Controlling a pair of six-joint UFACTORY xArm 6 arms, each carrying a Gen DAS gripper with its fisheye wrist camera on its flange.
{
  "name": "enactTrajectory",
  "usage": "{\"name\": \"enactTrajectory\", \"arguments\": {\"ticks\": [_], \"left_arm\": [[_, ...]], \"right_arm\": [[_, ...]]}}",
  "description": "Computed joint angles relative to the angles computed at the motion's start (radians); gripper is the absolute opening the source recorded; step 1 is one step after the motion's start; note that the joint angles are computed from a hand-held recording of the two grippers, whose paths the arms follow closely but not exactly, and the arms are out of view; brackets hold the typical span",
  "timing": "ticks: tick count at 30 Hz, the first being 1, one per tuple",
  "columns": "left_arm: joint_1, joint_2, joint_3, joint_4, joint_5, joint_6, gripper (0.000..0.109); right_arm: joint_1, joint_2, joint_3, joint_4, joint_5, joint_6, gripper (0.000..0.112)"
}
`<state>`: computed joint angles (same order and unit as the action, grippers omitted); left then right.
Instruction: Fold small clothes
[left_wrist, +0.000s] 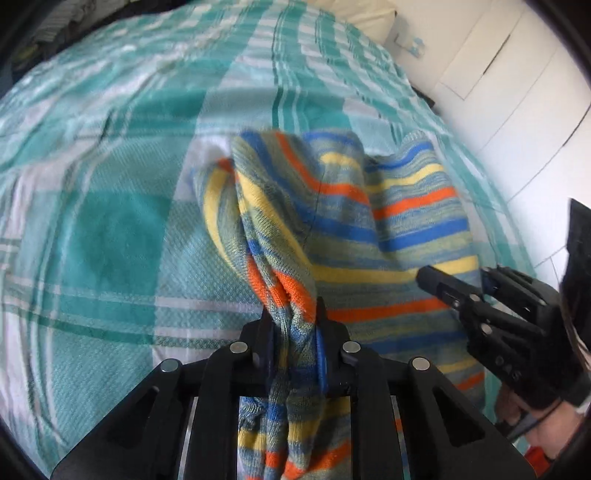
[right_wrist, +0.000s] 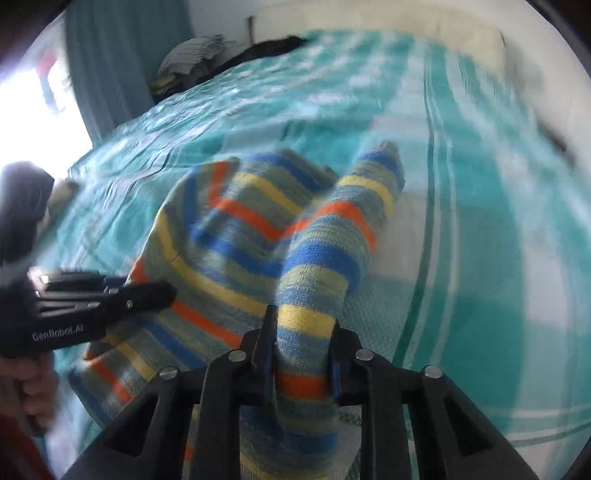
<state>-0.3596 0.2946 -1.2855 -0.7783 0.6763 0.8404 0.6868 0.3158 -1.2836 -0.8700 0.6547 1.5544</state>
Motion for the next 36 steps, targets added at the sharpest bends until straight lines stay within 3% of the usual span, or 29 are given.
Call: {"name": "enactTrajectory", "arguments": {"ticks": [6,7,9,10,11,12,13,15,17,20,22,25,31,36], "left_arm": [[0.026,-0.196,0.072,-0.134,0.021,0.157,0.017],[0.023,-0.206,0.066,-0.125,0.026,0.149,0.022],[0.008,-0.174,0.040,-0.027,0.020,0.058,0.058],[0.000,-0.158,0.048,0.054,-0.007,-0.003,0.092],[-0.011,-0.154,0.085,0.118,-0.075,-0.043,0.092],[-0.018,-0.175,0.157,0.186,-0.163,-0.079,0.088],[-0.014,-0.207,0.233,0.223,-0.225,-0.082,0.084],[0.005,-0.324,0.389,0.169,-0.287,0.017,0.085],[0.008,-0.467,0.528,0.132,-0.349,0.102,0.092],[-0.005,-0.710,0.709,0.128,-0.424,0.128,0.103],[0.005,-0.832,0.758,0.144,-0.399,0.087,0.103],[0.028,-0.939,0.787,0.328,-0.345,-0.145,0.103],[0.049,-1.161,0.861,0.528,-0.221,-0.345,0.103],[0.062,-1.225,0.837,0.575,-0.068,-0.431,0.103]], "right_arm": [[0.102,-0.150,0.026,-0.192,0.144,0.156,0.021],[0.092,-0.167,0.031,-0.205,0.142,0.166,0.021],[0.080,-0.191,0.043,-0.204,0.134,0.198,0.024],[0.061,-0.207,0.071,-0.171,0.107,0.202,0.037],[0.049,-0.215,0.092,-0.107,0.101,0.181,0.050],[0.050,-0.219,0.111,-0.031,0.136,0.153,0.083],[0.071,-0.226,0.127,0.023,0.204,0.148,0.092],[0.129,-0.262,0.173,0.063,0.280,0.157,0.093],[0.228,-0.277,0.161,0.110,0.426,0.134,0.093],[0.347,-0.270,0.104,0.145,0.563,0.147,0.096],[0.424,-0.243,0.027,0.155,0.668,0.172,0.098],[0.524,-0.220,-0.075,0.156,0.798,0.234,0.102],[0.621,-0.145,-0.248,0.169,0.926,0.281,0.102],[0.674,-0.106,-0.344,0.171,0.996,0.310,0.102]]}}
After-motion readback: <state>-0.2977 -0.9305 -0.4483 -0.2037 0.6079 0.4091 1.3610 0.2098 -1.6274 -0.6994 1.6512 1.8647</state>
